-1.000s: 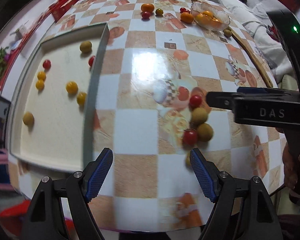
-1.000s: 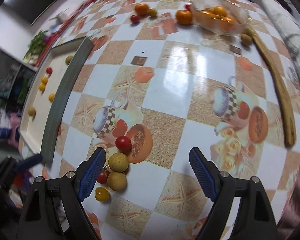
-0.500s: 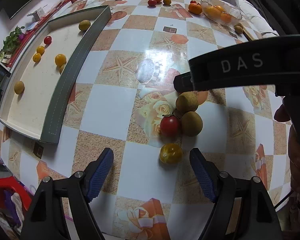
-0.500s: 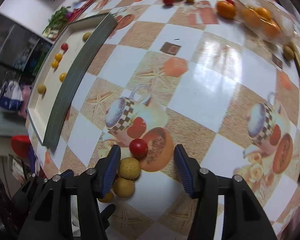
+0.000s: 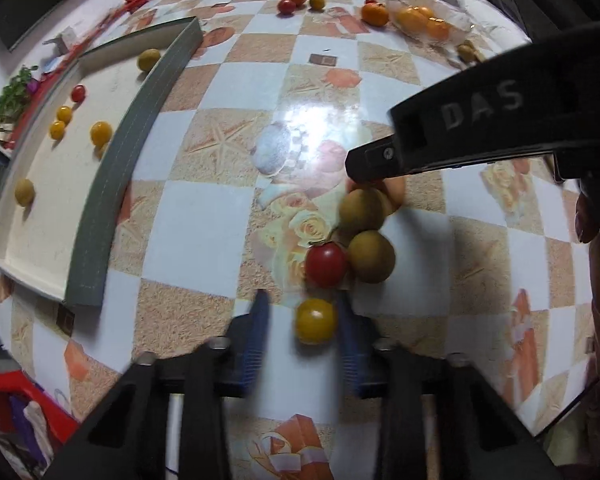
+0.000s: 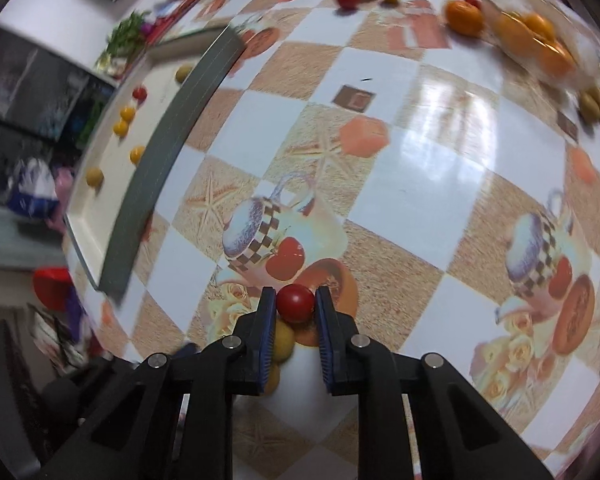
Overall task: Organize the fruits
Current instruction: 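Grasp a yellow cherry tomato with the left gripper while the right grasps a red cherry tomato, then carry both tomatoes over the white tray and open both grippers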
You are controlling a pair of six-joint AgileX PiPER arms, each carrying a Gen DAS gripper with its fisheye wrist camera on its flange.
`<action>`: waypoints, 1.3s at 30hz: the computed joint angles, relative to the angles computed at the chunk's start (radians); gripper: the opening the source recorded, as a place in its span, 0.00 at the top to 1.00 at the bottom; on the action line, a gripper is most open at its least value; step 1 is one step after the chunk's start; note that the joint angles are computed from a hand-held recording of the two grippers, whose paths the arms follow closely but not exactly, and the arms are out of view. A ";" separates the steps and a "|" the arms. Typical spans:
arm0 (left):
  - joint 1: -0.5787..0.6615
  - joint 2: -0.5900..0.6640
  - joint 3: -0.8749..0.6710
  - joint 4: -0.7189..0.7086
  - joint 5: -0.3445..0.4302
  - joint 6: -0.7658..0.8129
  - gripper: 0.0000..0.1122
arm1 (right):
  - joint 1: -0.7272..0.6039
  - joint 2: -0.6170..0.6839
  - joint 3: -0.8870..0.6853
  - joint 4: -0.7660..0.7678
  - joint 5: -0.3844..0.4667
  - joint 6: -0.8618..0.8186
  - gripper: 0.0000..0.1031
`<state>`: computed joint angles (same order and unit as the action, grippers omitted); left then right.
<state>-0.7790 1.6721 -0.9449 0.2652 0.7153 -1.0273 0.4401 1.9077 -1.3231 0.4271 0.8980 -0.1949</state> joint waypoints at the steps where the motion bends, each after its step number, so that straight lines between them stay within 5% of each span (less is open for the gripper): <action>1: 0.021 -0.013 0.016 -0.035 -0.027 0.026 0.74 | -0.004 -0.009 0.007 -0.004 -0.003 0.008 0.79; 11: 0.154 -0.060 0.070 -0.268 -0.083 0.281 0.80 | -0.028 -0.101 0.083 -0.013 -0.014 0.073 0.79; 29: 0.293 -0.207 -0.207 -0.208 0.347 0.418 0.80 | -0.041 -0.245 0.015 -0.104 0.145 0.181 0.79; 39: 0.556 -0.255 -0.229 -0.259 0.398 0.726 0.80 | 0.092 -0.246 -0.089 -0.191 0.140 0.432 0.79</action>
<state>-0.2228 1.4167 -1.1739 0.0059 1.1132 -0.3015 0.5317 1.6617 -1.4122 0.2359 1.0384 0.2372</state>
